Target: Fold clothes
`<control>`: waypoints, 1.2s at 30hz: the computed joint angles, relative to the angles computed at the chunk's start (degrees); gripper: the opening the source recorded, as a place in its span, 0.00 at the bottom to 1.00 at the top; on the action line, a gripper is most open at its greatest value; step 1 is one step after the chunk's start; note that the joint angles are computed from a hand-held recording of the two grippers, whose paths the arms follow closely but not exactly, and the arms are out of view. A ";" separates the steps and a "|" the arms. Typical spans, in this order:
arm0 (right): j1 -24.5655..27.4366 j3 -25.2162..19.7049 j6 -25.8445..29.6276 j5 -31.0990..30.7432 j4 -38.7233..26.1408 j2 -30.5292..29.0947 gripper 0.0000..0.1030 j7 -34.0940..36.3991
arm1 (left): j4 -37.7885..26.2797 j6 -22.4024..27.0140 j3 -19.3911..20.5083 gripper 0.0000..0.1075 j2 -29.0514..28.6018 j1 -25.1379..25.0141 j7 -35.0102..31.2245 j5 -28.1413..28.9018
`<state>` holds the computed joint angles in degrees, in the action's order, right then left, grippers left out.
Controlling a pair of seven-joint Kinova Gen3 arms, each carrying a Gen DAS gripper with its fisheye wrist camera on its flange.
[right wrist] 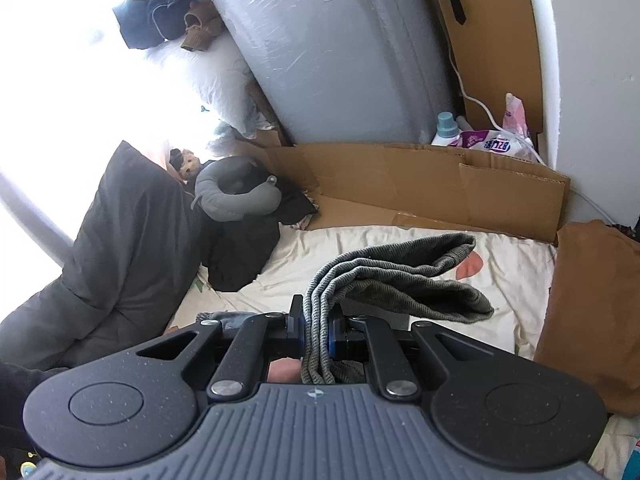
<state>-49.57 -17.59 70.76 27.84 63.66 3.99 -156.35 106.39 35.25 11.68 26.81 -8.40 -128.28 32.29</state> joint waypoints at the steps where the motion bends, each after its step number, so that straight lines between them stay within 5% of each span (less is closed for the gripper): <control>1: -0.12 -0.06 -0.06 0.15 -0.33 0.27 0.09 -0.03 | 0.12 0.60 0.35 0.33 -0.03 -0.53 -0.67 0.24; 10: -3.10 1.46 -0.42 0.85 -5.42 4.09 0.09 2.10 | 7.18 3.65 0.82 0.35 -3.87 -3.82 -10.52 4.54; 12: -4.00 2.18 -0.41 0.77 -6.72 5.06 0.09 2.69 | 10.39 3.56 0.43 0.28 -5.75 -4.74 -14.13 6.81; 14: -4.96 2.90 -0.24 0.73 -8.33 6.22 0.09 3.46 | 13.26 3.74 -1.02 0.07 -7.71 -4.61 -15.92 7.70; 20: -7.87 5.60 0.85 -0.94 -14.73 10.61 0.09 7.43 | 18.62 11.59 -5.10 0.08 -9.89 -8.38 -24.54 12.48; 27: -11.32 9.51 3.42 -3.41 -24.14 16.81 0.09 11.89 | 18.73 17.46 -8.71 0.09 -9.97 -6.92 -28.25 8.13; 33: -12.43 12.87 6.07 -7.62 -34.69 23.60 0.09 16.10 | 17.62 21.13 -13.16 0.23 -11.49 -12.50 -28.52 10.55; 36: -12.37 14.15 8.24 -10.49 -40.97 27.53 0.09 18.79 | 17.51 20.58 -15.53 0.50 -13.16 -14.91 -26.43 10.65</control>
